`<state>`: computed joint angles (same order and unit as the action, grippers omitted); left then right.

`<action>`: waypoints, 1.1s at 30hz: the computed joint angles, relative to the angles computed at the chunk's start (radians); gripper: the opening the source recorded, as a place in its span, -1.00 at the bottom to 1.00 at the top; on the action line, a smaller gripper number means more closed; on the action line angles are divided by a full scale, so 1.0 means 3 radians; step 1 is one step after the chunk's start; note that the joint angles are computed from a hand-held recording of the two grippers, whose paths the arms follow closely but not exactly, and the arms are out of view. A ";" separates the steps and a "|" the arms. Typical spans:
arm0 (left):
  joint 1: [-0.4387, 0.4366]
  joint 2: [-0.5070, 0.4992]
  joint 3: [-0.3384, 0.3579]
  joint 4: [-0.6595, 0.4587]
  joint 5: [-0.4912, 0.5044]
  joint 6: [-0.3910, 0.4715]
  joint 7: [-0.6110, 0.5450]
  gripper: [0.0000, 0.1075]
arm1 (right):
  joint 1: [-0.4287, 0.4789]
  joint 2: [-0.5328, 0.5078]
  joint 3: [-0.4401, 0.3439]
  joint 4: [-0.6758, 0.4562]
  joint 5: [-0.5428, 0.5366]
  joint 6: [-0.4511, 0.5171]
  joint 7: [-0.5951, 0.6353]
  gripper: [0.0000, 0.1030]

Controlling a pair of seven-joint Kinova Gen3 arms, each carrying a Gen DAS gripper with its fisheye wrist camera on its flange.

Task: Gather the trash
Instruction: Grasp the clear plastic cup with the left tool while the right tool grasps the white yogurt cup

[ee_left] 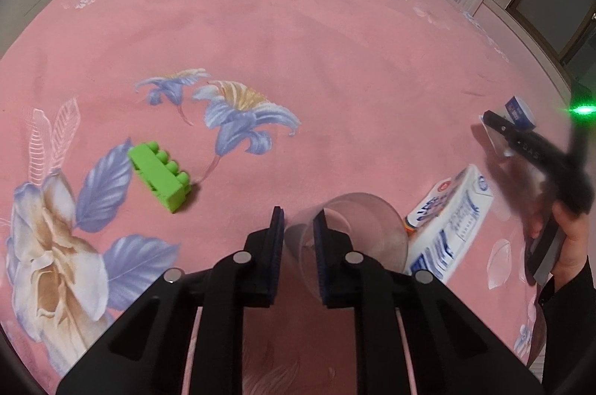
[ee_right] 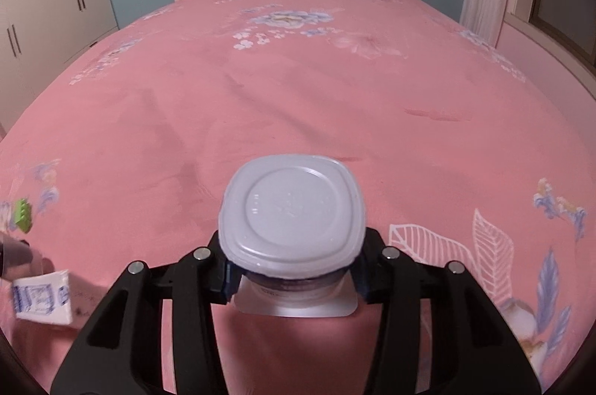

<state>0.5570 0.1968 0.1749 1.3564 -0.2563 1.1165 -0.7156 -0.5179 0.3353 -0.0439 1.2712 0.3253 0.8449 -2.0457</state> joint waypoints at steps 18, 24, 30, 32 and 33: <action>0.0622 -0.0393 0.0431 -0.0656 -0.0885 0.1125 0.0417 -0.66 | -0.0430 -0.0994 -0.0572 -0.0003 0.0464 0.0757 -0.0005 -0.08; 0.1021 -0.0455 0.0688 -0.0960 -0.1368 0.1701 0.0622 -0.66 | -0.0474 -0.1273 -0.0891 -0.0167 0.0452 0.1067 -0.0074 -0.08; 0.1647 -0.0341 0.0880 -0.1411 -0.1996 0.2343 0.0750 -0.66 | -0.0568 -0.1443 -0.1308 -0.0380 0.0614 0.1422 -0.0156 -0.08; 0.1902 -0.0272 0.0896 -0.1590 -0.2213 0.2534 0.0761 -0.65 | -0.0603 -0.1475 -0.1446 -0.0445 0.0696 0.1530 -0.0192 -0.08; 0.2034 -0.0238 0.0901 -0.1680 -0.2330 0.2629 0.0753 -0.65 | -0.0625 -0.1490 -0.1521 -0.0481 0.0737 0.1582 -0.0212 -0.08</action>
